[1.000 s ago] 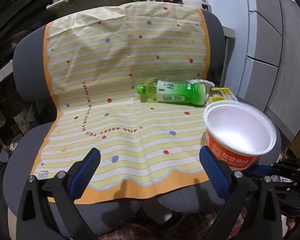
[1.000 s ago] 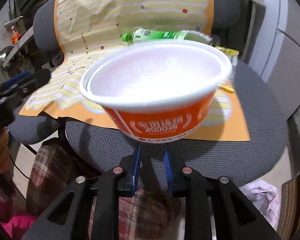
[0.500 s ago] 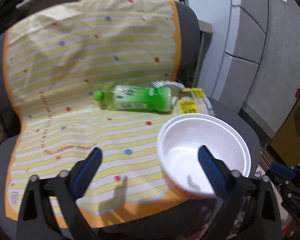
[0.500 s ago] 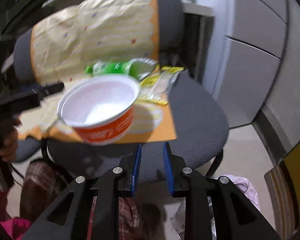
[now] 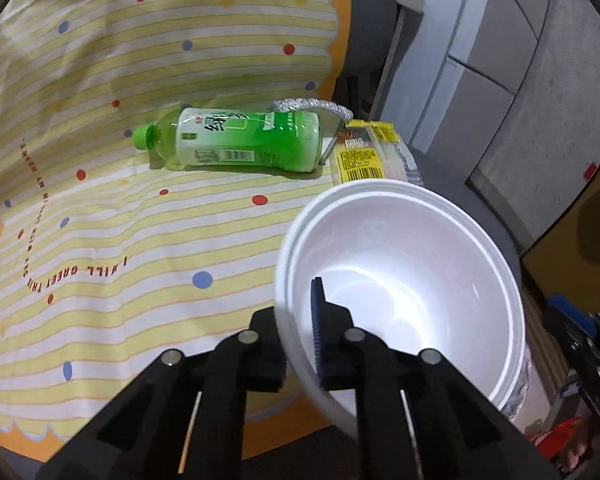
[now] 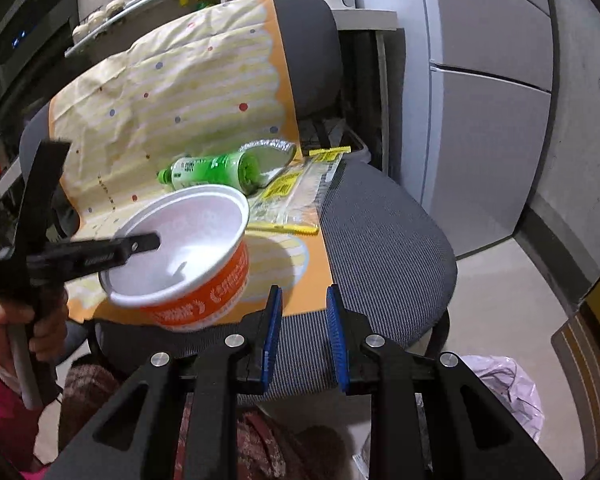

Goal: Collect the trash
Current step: 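Grasp the bowl rim with the left gripper while the right gripper releases it, then grasp the green tea bottle on the seat with the right gripper while the left gripper holds the bowl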

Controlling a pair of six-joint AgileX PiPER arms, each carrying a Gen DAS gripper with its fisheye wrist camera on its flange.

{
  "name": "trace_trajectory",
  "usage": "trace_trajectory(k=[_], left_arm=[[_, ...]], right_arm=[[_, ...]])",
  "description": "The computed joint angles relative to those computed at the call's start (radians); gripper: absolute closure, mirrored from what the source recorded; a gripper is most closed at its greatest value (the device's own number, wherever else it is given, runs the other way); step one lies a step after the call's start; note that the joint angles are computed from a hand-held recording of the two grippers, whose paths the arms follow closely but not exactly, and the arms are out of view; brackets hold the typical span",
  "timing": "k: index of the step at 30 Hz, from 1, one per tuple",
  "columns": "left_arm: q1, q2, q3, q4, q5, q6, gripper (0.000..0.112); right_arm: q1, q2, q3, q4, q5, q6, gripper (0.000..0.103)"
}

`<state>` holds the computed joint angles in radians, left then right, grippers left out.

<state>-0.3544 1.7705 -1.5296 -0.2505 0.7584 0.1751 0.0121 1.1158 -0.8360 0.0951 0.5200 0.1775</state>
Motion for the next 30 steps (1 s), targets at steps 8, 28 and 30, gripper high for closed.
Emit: trace_trajectory(k=[8, 28, 30], left_arm=[[0.149, -0.112, 0.094, -0.104, -0.076, -0.015, 0.108], [0.342, 0.046, -0.121, -0.026, -0.034, -0.13, 0.108], [0.357, 0.054, -0.128, -0.025, -0.033, -0.132, 0.108]], right_arm=[[-0.033, 0.153, -0.109, 0.148, -0.07, -0.135, 0.051], [0.084, 0.978, -1.058, 0.159, 0.218, -0.237, 0.051], [0.097, 1.011, -1.105, 0.118, 0.236, -0.227, 0.051]])
